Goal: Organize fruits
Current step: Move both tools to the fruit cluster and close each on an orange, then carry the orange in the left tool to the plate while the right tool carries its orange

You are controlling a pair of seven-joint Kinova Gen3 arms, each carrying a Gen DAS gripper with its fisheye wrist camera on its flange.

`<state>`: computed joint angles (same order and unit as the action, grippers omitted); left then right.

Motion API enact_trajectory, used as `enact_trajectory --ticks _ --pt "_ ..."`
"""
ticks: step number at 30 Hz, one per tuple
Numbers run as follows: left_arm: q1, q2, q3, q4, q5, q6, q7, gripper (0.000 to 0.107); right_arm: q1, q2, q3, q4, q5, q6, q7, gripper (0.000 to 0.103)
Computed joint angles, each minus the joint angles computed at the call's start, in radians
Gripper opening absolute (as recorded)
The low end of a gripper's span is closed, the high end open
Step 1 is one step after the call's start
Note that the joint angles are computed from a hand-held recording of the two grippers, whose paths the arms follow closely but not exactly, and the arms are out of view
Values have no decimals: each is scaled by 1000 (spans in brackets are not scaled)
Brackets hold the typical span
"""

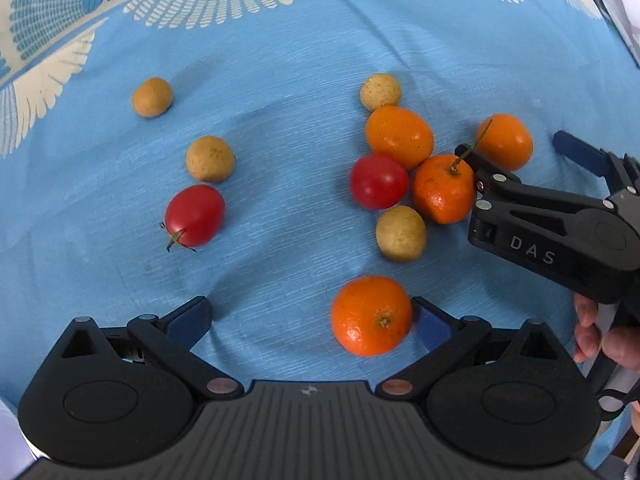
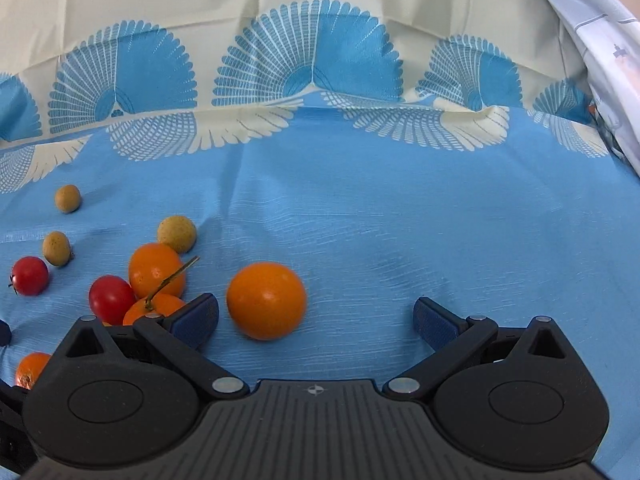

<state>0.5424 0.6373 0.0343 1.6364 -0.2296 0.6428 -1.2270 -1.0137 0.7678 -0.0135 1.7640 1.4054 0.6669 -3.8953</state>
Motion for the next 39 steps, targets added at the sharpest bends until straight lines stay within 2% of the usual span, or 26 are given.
enact_trajectory --ticks 2,3,4,5,6,7,10,12,14,17,21,26,32,39 --pt "17 7 -4 -29 -22 36 -10 99 -4 2 1 1 2 6 -3 102" --pt "5 -3 13 -28 -17 30 -34 82 -5 1 -1 3 2 9 1 102" --pt "-26 -10 44 -29 4 36 -75 63 -11 -2 2 11 18 9 -11 88" --pt "-64 -10 78 -41 41 57 -114 54 -18 -8 6 24 42 10 -31 68" --pt "-87 -16 93 -40 71 62 -138 40 -17 -11 -2 29 55 19 -34 58" --pt "-91 -25 92 -29 86 51 -146 40 -16 -17 -8 39 76 20 -52 38" --pt "-76 -45 67 5 95 6 -137 40 8 -34 -43 49 73 30 -81 39" --pt "-77 -69 61 28 104 3 -135 40 7 -46 -57 37 2 66 -45 39" --pt "-66 -109 47 65 98 -3 -118 40 -22 -62 -54 33 -66 122 -20 39" --pt "-38 -162 25 108 64 8 -73 40 -72 -108 -48 69 -99 172 -67 39" --pt "-14 -279 13 170 -5 79 -3 40 -123 -181 -77 108 -121 239 -119 39" --pt "-41 -452 52 277 -51 156 61 40 -193 -255 -142 90 -145 339 -94 39" --pt "-96 -712 101 393 -89 277 114 41 -280 -296 -208 -12 -150 390 2 39" --pt "-205 -1014 125 481 -62 431 54 41 -282 -291 -383 -166 -137 407 106 39"
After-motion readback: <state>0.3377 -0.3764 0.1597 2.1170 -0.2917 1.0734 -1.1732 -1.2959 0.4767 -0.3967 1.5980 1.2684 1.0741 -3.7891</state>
